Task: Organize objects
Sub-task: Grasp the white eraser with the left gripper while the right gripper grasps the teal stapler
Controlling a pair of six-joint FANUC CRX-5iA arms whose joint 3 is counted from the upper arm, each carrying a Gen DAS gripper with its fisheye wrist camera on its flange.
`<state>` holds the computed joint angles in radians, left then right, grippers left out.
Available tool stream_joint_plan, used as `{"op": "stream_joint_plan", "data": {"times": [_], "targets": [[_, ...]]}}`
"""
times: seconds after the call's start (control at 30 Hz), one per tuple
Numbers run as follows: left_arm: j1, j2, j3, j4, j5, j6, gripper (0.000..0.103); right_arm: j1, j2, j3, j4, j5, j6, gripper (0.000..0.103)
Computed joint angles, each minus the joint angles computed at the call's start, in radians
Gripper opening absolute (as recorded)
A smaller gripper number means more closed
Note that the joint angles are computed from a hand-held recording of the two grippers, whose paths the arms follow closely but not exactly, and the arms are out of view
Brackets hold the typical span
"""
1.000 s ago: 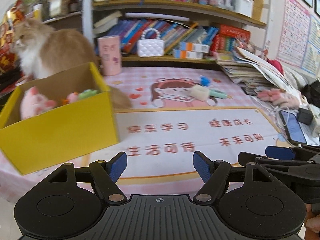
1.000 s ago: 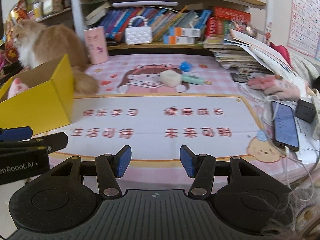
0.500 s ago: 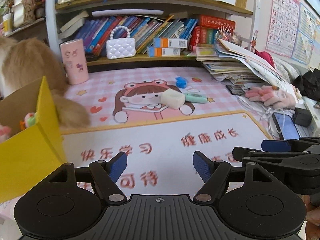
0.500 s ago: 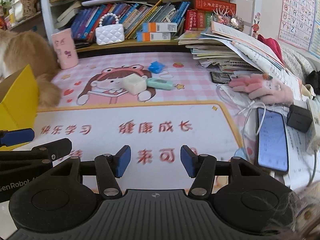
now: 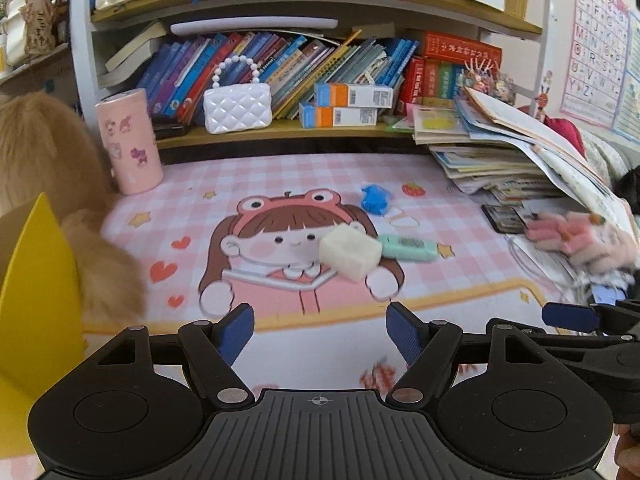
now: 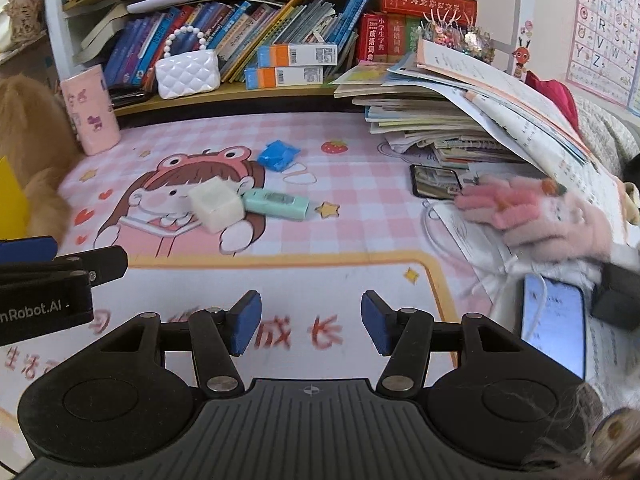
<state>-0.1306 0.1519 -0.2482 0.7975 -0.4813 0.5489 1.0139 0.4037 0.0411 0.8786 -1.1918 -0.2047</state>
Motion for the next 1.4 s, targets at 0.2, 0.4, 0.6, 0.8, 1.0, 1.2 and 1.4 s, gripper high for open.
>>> {"op": "stream_joint_plan", "data": {"times": [0.2, 0.4, 0.6, 0.8, 1.0, 1.2, 1.4], "targets": [[-0.037, 0.113, 0.145, -0.123, -0.005, 0.154, 0.074, -0.073, 0.001, -0.021, 0.032, 0.084, 0.041, 0.053], [-0.065, 0.231, 0.306, -0.261, -0.056, 0.333, 0.072, -0.139, 0.015, -0.017, 0.034, 0.149, 0.097, 0.053], [-0.087, 0.328, 0.435, -0.356, -0.110, 0.430, 0.072, -0.178, 0.019, -0.022, 0.020, 0.194, 0.139, 0.053], [-0.097, 0.380, 0.483, -0.326, -0.127, 0.413, 0.073, -0.198, 0.024, -0.017, 0.007, 0.227, 0.172, 0.053], [-0.093, 0.402, 0.478, -0.204, -0.160, 0.294, 0.042, -0.216, 0.035, -0.007, -0.009, 0.282, 0.219, 0.053], [-0.069, 0.346, 0.416, -0.209, -0.103, 0.310, 0.035, -0.232, 0.046, -0.003, 0.004, 0.345, 0.260, 0.054], [-0.026, 0.289, 0.364, -0.233, -0.086, 0.372, 0.034, -0.256, 0.085, 0.035, 0.003, 0.407, 0.359, 0.051]]}}
